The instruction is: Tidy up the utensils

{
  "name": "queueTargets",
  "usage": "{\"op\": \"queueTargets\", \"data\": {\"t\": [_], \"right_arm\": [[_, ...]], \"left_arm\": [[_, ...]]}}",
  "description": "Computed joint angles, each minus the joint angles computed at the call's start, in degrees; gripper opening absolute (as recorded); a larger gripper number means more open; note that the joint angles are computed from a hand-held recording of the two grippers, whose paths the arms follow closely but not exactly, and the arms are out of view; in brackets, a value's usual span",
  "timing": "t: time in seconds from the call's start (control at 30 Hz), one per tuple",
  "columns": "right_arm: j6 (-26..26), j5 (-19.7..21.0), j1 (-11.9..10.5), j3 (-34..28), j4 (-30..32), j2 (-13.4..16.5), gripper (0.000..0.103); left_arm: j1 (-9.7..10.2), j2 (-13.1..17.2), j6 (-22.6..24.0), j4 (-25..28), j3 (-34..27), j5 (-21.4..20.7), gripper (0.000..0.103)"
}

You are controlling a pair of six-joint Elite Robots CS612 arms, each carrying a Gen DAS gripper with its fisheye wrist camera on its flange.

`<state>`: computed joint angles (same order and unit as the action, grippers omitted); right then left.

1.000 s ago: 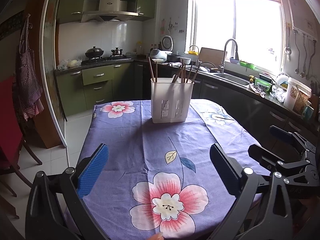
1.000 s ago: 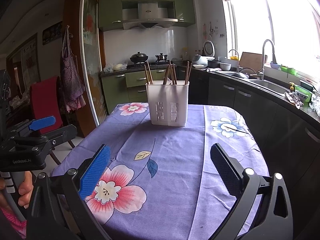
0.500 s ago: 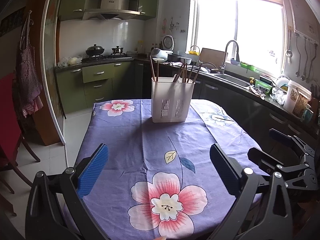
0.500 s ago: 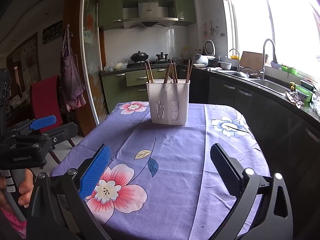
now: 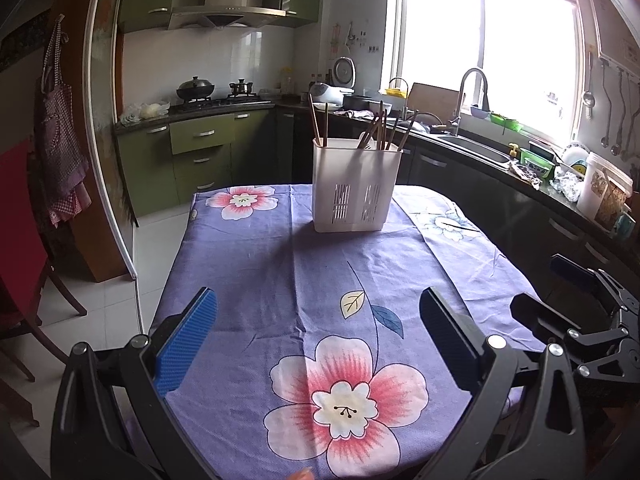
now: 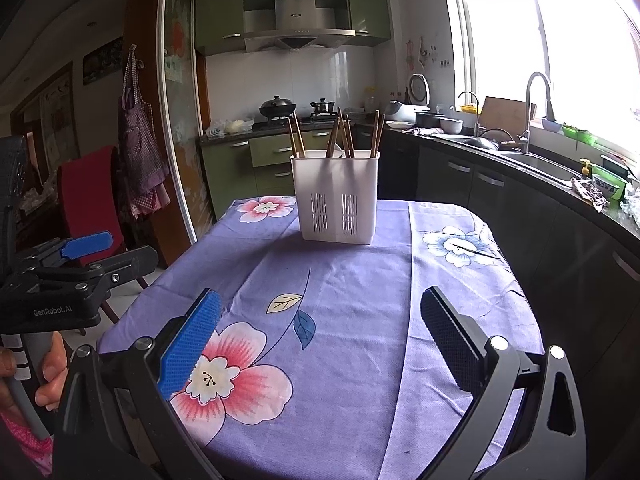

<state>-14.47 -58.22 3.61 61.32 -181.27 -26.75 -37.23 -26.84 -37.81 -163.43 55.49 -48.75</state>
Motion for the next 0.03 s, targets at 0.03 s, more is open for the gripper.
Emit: {"op": "queueTargets", "data": {"t": [0.03], "right_arm": [[-0.1,-0.1,0.0,-0.2,0.2,0.1,0.098]], "left_arm": [[0.16,0.1,0.0,0.1,-0.1,-0.7,0.096]]}}
